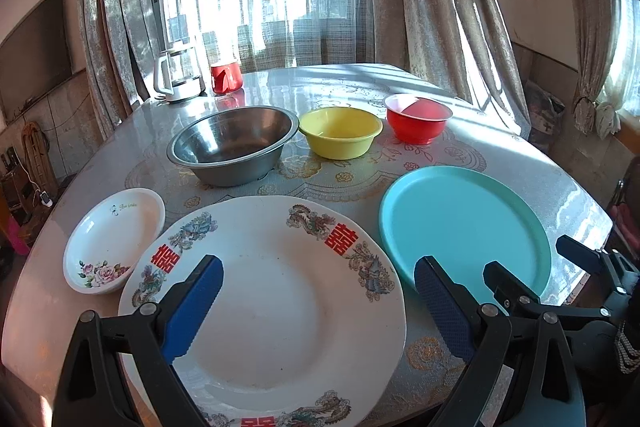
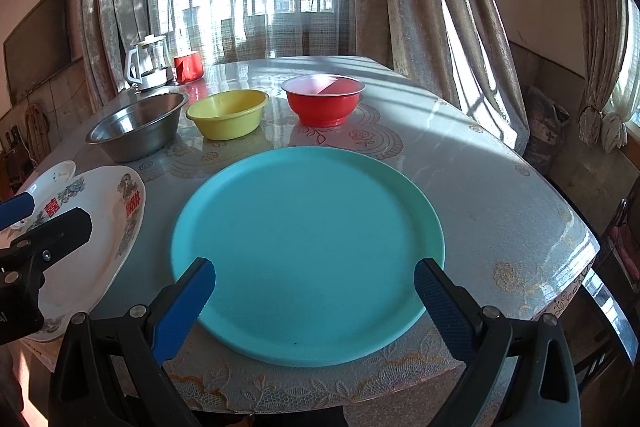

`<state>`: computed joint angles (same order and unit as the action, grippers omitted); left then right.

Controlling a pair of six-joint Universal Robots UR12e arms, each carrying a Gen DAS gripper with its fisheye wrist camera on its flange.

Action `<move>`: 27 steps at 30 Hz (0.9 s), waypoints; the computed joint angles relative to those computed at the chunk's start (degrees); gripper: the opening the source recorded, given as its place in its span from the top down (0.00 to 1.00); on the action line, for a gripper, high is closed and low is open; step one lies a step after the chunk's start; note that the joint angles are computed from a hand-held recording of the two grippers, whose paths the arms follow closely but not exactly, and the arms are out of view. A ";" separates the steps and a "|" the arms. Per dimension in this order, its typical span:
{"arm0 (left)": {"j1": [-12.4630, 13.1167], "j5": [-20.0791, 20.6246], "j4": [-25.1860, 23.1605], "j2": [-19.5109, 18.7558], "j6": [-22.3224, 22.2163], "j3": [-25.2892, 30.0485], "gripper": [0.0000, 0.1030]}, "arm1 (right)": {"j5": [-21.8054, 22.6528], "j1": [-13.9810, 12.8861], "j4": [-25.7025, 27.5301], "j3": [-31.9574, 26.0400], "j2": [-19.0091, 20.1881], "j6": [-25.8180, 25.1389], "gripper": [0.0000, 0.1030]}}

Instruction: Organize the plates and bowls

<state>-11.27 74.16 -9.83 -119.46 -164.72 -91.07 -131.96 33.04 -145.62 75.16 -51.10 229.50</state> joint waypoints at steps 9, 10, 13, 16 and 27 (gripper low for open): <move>-0.49 -0.20 -1.63 -0.12 1.29 0.73 0.06 | 1.58 -0.53 -4.42 3.07 -1.57 0.72 0.02; -0.56 -0.16 -1.71 -0.15 1.53 0.79 0.06 | 1.79 -0.60 -4.72 3.45 -1.79 0.99 0.02; -0.63 -0.47 -2.25 -0.19 2.09 1.01 0.06 | 2.08 -0.77 -5.03 4.17 -2.23 1.96 0.02; -0.71 -1.45 -3.00 -0.18 3.22 1.26 0.06 | 2.57 -1.02 -5.35 5.08 -2.81 3.27 0.02; -1.25 -3.97 -6.08 -0.42 7.32 2.43 0.16 | 4.94 -1.89 -7.33 8.44 -4.69 6.79 0.12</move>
